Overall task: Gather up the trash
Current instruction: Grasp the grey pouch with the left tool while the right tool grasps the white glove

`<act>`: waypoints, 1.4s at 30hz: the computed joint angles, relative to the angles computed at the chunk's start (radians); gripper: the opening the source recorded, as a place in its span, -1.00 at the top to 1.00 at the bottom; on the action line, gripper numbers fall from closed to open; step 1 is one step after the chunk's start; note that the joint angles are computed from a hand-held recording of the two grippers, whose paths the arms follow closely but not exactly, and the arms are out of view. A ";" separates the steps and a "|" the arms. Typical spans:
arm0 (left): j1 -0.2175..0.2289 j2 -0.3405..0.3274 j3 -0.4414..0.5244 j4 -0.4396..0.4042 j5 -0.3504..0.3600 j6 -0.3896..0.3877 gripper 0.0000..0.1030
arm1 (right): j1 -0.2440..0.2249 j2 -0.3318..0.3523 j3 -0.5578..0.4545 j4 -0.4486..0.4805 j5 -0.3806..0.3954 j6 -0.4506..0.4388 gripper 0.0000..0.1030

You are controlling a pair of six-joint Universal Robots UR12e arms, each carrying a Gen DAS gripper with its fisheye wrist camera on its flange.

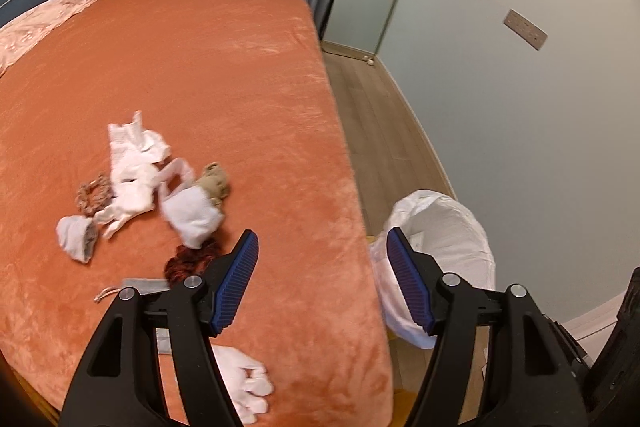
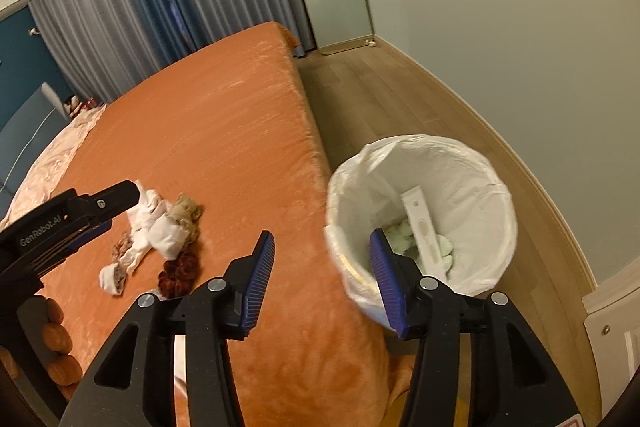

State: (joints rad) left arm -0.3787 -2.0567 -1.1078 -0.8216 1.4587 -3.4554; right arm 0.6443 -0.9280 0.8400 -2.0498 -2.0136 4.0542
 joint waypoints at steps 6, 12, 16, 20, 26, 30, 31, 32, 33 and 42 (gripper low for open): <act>0.039 0.050 -0.086 0.001 0.043 -0.031 -0.37 | 0.022 0.061 -0.099 0.034 0.025 -0.043 -0.07; 0.081 0.095 -0.175 -0.008 0.059 -0.079 -0.38 | 0.041 0.130 -0.207 0.087 0.062 -0.078 -0.12; 0.099 0.119 -0.224 -0.005 0.076 -0.089 -0.38 | 0.053 0.171 -0.267 0.119 0.085 -0.095 -0.12; 0.115 0.136 -0.263 -0.009 0.096 -0.094 -0.38 | 0.064 0.207 -0.320 0.149 0.112 -0.109 -0.17; 0.132 0.152 -0.313 -0.019 0.114 -0.127 -0.52 | 0.079 0.271 -0.410 0.211 0.156 -0.144 -0.20; 0.140 0.154 -0.332 -0.052 0.112 -0.134 -0.69 | 0.086 0.310 -0.458 0.250 0.194 -0.151 -0.20; 0.142 0.154 -0.337 -0.059 0.108 -0.137 -0.70 | 0.087 0.321 -0.472 0.261 0.204 -0.153 -0.20; 0.144 0.154 -0.343 -0.064 0.101 -0.138 -0.70 | 0.088 0.330 -0.487 0.275 0.211 -0.156 -0.20; 0.144 0.154 -0.348 -0.071 0.098 -0.138 -0.70 | 0.089 0.337 -0.495 0.282 0.217 -0.160 -0.20; 0.148 0.133 -0.355 -0.138 0.047 -0.151 -0.70 | 0.090 0.386 -0.554 0.363 0.272 -0.160 -0.20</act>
